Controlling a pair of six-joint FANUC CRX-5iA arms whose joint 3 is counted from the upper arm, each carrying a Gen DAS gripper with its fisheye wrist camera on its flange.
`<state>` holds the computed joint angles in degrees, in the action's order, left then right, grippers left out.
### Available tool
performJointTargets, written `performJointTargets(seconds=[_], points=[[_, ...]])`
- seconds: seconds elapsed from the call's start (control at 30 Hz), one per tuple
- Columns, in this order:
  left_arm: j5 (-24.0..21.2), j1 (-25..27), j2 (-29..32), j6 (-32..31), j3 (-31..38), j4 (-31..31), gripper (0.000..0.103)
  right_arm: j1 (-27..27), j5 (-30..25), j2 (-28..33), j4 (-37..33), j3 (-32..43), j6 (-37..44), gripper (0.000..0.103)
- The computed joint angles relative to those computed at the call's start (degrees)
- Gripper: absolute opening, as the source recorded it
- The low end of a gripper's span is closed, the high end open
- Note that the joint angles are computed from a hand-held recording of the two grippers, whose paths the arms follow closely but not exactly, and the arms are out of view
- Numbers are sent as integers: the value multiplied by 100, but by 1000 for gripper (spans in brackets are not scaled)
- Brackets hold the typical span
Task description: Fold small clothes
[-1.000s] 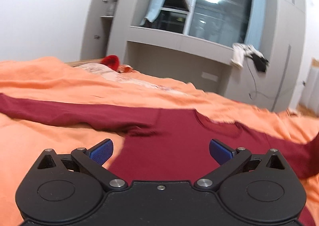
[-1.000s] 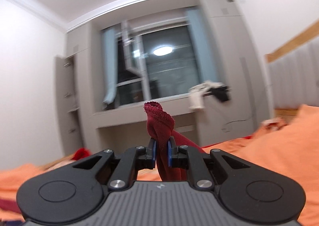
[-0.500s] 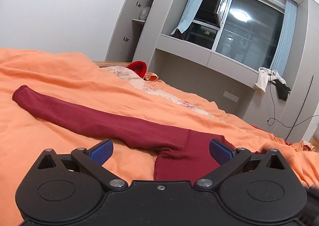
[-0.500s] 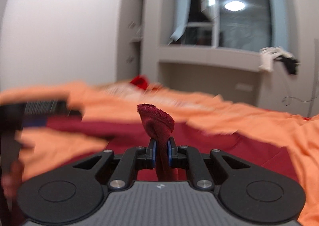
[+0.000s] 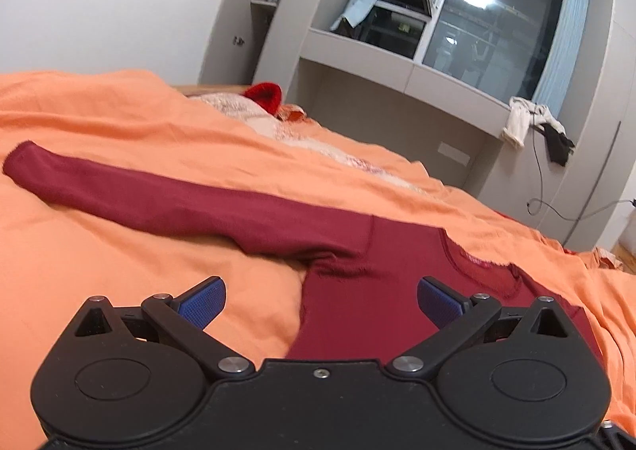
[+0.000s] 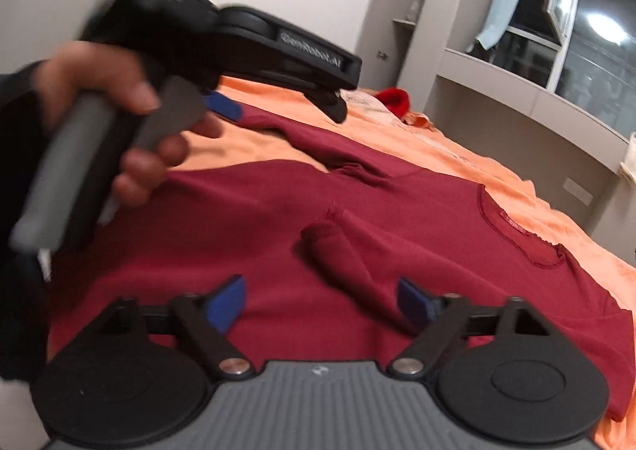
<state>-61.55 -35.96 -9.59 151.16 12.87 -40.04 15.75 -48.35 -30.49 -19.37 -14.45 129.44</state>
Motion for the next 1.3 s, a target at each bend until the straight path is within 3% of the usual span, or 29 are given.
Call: performJointTargets(seconds=[0.2, 0.4, 0.5, 0.57, 0.67, 0.77, 0.8, 0.87, 1.0, 1.07, 1.17, 1.3], points=[[455, 351, -55, -626, -297, 947, 102, -1095, 20, -8, -487, 73, 130, 102], [892, 265, -126, -1099, -548, 1186, 102, -2038, 159, 375, -1030, 428, -997, 102], [850, 38, -16, -1125, -463, 935, 102, -2069, 358, 644, -612, 567, -2097, 102], [754, -134, 55, -1089, -395, 687, 93, -2121, 536, 818, -415, 629, -2524, 100], [795, -114, 85, -1368, -408, 852, 79, -2047, 784, 1035, 167, 633, -3228, 98], [949, -81, 9, -1492, -521, 986, 68, -2199, 593, 1155, -6, 736, -3407, 95], [1045, -7, -20, -1628, -580, 1151, 65, -2371, 484, 1163, -242, 765, -3196, 95], [1231, 199, -58, -1968, -705, 1647, 48, -2475, 482, 1109, -393, 710, -3037, 94], [1623, 650, -169, -2715, -1092, 2819, 35, -2257, 943, 996, 42, 429, -3390, 91], [1712, 747, -179, -2894, -1191, 3086, 15, -2236, 998, 1087, 70, 472, -3385, 91], [1633, 816, -165, -2972, -1208, 3280, 6, -2202, 1056, 1062, 107, 444, -3347, 91], [1543, 730, -201, -2831, -1164, 3116, 4, -2098, 1236, 948, 212, 324, -3260, 91]])
